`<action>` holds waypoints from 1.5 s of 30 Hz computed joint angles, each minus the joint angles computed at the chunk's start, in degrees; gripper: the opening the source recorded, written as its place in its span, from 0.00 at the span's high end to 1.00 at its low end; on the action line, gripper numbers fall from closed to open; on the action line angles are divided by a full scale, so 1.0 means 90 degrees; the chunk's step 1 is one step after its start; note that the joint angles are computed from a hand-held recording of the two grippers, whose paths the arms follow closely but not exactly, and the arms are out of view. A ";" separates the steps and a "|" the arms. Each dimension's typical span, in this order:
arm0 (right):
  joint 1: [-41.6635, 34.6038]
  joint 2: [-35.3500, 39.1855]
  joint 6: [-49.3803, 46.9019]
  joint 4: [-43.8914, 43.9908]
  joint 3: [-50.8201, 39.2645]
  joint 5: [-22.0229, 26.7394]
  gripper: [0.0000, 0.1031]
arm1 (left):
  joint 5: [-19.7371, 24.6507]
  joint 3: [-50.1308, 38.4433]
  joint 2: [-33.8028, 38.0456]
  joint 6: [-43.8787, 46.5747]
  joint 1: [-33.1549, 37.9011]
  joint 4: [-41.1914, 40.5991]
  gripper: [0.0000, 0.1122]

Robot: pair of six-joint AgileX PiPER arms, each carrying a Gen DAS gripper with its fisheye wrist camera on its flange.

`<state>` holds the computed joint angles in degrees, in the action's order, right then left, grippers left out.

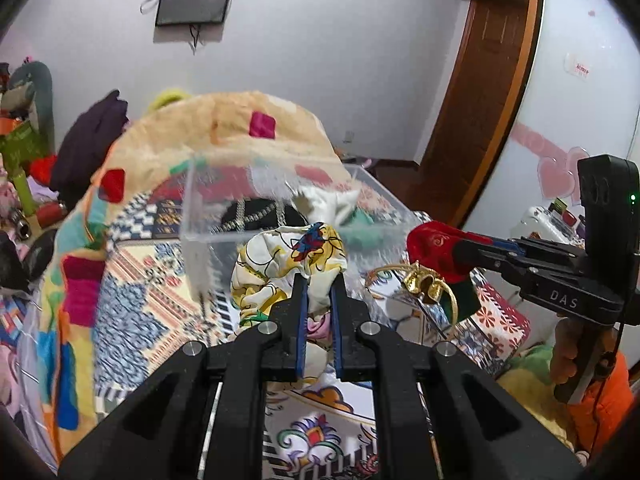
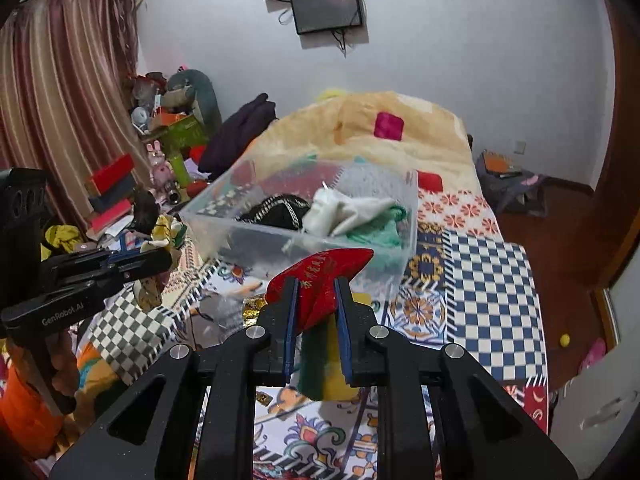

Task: Organize soft objects
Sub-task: 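Lower the red pouch and floral scrunchie into the clear box and release both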

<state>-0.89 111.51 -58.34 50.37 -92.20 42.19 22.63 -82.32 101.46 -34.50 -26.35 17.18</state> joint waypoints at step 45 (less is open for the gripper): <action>0.0371 0.1127 0.1218 -0.0220 -0.2758 -0.0189 0.86 | 0.0879 -0.3057 0.1322 0.1824 0.0724 -0.0837 0.92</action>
<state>2.45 121.65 -47.38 48.39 -117.02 40.49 30.53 -109.84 113.36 -18.08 -19.84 9.65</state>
